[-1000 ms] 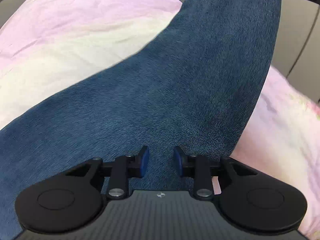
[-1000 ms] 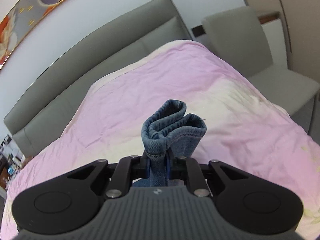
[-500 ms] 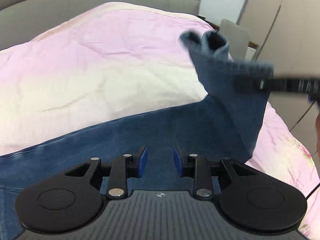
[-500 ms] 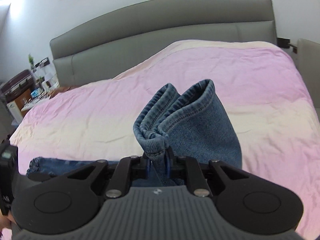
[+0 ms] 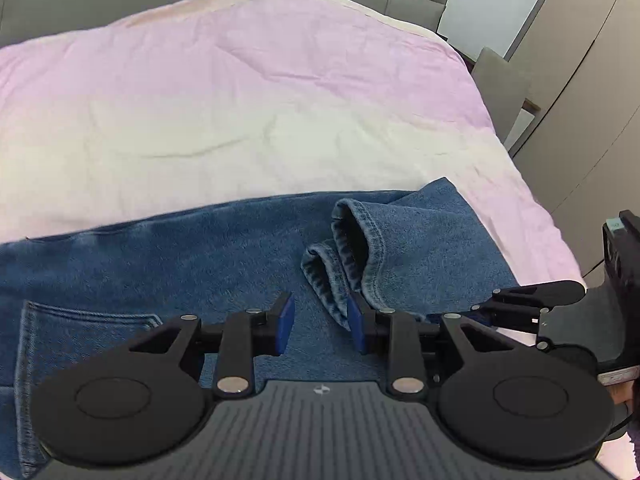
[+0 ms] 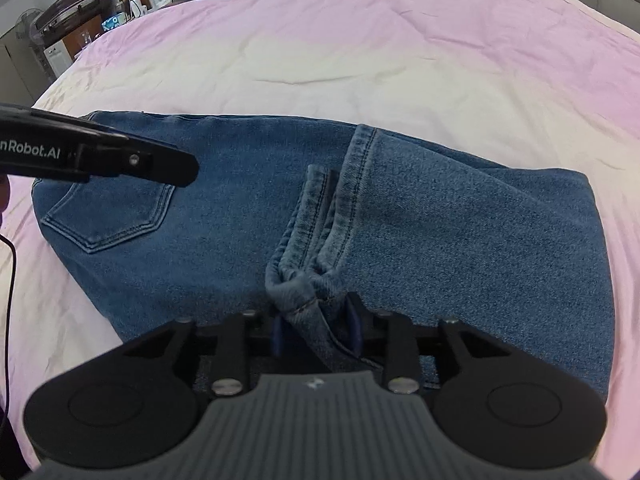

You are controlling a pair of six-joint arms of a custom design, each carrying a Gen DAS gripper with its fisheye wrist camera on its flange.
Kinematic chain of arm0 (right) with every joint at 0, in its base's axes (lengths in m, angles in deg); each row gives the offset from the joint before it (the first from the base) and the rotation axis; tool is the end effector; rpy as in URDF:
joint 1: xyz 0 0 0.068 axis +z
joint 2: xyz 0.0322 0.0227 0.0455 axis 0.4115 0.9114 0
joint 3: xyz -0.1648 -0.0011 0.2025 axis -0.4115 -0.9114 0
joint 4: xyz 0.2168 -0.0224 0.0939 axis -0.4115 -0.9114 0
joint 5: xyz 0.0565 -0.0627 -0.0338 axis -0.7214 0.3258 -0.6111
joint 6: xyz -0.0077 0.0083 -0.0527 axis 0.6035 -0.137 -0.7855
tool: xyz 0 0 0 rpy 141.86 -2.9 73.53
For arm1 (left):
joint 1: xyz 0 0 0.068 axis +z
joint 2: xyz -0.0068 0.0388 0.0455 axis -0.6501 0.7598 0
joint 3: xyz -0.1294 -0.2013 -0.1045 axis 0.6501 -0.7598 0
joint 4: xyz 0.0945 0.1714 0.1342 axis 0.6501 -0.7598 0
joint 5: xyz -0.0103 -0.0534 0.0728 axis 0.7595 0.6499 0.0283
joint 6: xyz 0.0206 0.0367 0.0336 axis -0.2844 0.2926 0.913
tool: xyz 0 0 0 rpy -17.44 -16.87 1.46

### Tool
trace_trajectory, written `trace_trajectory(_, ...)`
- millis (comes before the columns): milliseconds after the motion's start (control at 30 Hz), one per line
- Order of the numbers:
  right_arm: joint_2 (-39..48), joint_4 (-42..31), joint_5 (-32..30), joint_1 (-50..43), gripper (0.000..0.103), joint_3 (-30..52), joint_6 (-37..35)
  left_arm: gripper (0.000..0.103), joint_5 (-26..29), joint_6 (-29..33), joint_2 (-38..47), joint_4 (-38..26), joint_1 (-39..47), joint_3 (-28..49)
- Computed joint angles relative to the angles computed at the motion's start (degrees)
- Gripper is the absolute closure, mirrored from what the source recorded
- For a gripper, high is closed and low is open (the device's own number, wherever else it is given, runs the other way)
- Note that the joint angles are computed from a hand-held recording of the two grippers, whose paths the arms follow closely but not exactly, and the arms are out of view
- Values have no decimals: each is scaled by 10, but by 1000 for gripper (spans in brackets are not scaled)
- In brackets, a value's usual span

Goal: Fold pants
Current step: 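Carry the hems toward the waistband with the right tool and lower them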

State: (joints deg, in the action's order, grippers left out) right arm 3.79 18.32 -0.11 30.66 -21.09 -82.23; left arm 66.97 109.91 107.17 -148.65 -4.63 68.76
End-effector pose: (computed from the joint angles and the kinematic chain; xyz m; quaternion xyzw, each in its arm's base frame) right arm 0.1661 0.0230 0.2301 -0.0420 0.9607 0.0830 0.2615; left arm 0.1805 0.1009 0.2551 0.2445 0.8970 -0.2588 0.2620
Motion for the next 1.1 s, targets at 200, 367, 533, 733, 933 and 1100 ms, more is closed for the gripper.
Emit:
trace_trajectory(200, 20, -21, -26, -39, 42, 68, 36, 68, -9, -16, 5, 20, -6, -13)
trace_trajectory(367, 149, -8, 24, -5, 47, 98, 101, 68, -15, -8, 5, 15, 5, -17)
trace_trajectory(533, 156, 26, 57, 40, 88, 66, 117, 68, -27, 10, 8, 9, 19, -11)
trace_trajectory(733, 71, -74, -11, -5, 94, 109, 72, 67, -17, 34, 27, -42, 32, 4)
trace_trajectory(933, 59, -89, -73, -34, 99, 97, 34, 35, 11, -40, 27, -39, 10, -23)
trace_trajectory(1100, 72, -13, -69, -17, 98, 24, 67, 23, 12, -183, 1, 70, -42, -98)
